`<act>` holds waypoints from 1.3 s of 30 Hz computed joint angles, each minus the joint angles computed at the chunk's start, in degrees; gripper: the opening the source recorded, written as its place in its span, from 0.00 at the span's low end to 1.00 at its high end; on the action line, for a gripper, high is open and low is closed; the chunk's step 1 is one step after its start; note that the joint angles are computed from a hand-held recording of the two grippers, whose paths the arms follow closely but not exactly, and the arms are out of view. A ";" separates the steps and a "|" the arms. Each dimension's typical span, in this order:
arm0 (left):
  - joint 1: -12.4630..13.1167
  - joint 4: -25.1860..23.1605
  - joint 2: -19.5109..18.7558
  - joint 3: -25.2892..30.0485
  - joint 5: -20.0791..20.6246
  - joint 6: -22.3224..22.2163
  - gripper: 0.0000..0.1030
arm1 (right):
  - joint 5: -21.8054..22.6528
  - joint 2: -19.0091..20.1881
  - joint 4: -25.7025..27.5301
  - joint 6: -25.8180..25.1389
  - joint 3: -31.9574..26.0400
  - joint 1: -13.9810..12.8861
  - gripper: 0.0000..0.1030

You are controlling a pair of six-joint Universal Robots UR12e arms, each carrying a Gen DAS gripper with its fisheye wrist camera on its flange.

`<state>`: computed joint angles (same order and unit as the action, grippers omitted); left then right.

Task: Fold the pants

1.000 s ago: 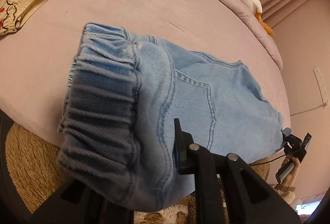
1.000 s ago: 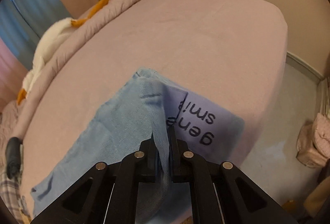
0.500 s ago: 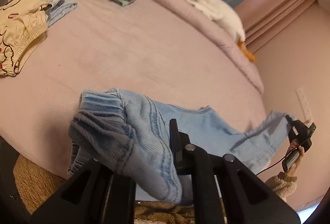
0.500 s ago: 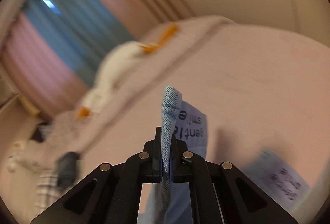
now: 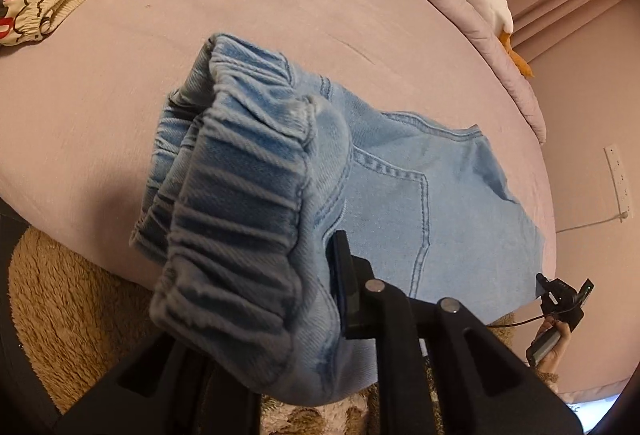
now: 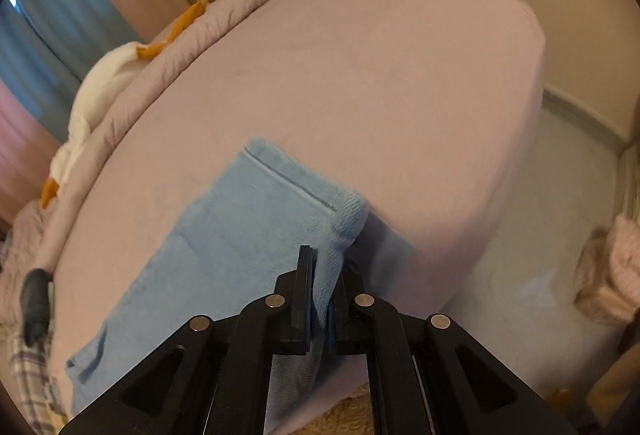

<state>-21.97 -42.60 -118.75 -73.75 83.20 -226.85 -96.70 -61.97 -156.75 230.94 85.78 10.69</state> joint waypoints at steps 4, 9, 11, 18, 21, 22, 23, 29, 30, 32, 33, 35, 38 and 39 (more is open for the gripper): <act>-0.18 0.10 -0.12 0.38 1.31 0.49 0.14 | -3.41 -0.42 -0.98 -1.03 -0.64 0.72 0.05; -0.24 0.04 -0.13 -0.04 1.41 -0.17 0.14 | -7.27 -0.49 1.04 -0.36 -0.58 1.23 0.05; -0.40 -1.24 -0.26 0.70 2.11 0.90 0.14 | -4.52 -0.59 1.82 1.05 0.45 0.44 0.05; -1.43 -0.03 -0.79 2.72 6.55 3.18 0.12 | -6.98 -0.90 -1.75 -1.30 -0.32 0.99 0.04; -1.42 -3.60 -1.40 3.45 6.67 2.69 0.14 | -8.29 -0.99 -0.43 -2.20 -0.09 1.32 0.04; -1.31 -3.28 -1.38 2.83 5.87 2.49 0.14 | -7.67 -0.56 1.08 -1.44 -0.52 1.15 0.04; -1.23 -2.53 -1.22 2.22 5.48 2.38 0.14 | -6.74 -0.02 2.90 -0.37 -0.84 0.91 0.04; -0.58 -1.20 -0.47 1.25 3.27 1.32 0.15 | -7.46 -0.54 2.96 0.07 -0.13 0.95 0.02; -0.63 -0.74 -0.36 1.24 3.48 1.47 0.15 | -8.42 -0.68 2.53 -0.88 -0.27 1.20 0.02; -0.62 -0.25 -0.05 0.92 3.91 2.15 0.15 | -10.25 -0.81 1.91 -3.11 -0.49 1.76 0.01; -0.71 -0.39 -0.25 1.20 3.89 2.16 0.15 | -10.39 -0.81 2.15 -3.72 -0.53 1.79 0.01; -0.49 -0.66 -0.32 0.98 2.97 1.50 0.16 | -8.64 -0.61 3.62 -3.41 -0.55 1.23 0.01; -0.54 -0.85 -0.35 0.83 3.14 1.91 0.17 | -7.59 0.08 3.15 -3.25 -0.12 0.92 0.01; -0.55 -1.23 -0.31 0.83 3.26 2.10 0.17 | -8.50 0.07 3.46 -3.43 -0.27 1.17 0.01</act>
<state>-22.52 -43.83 -119.06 -72.92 86.46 -224.76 -105.20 -61.89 -153.29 227.51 85.51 11.86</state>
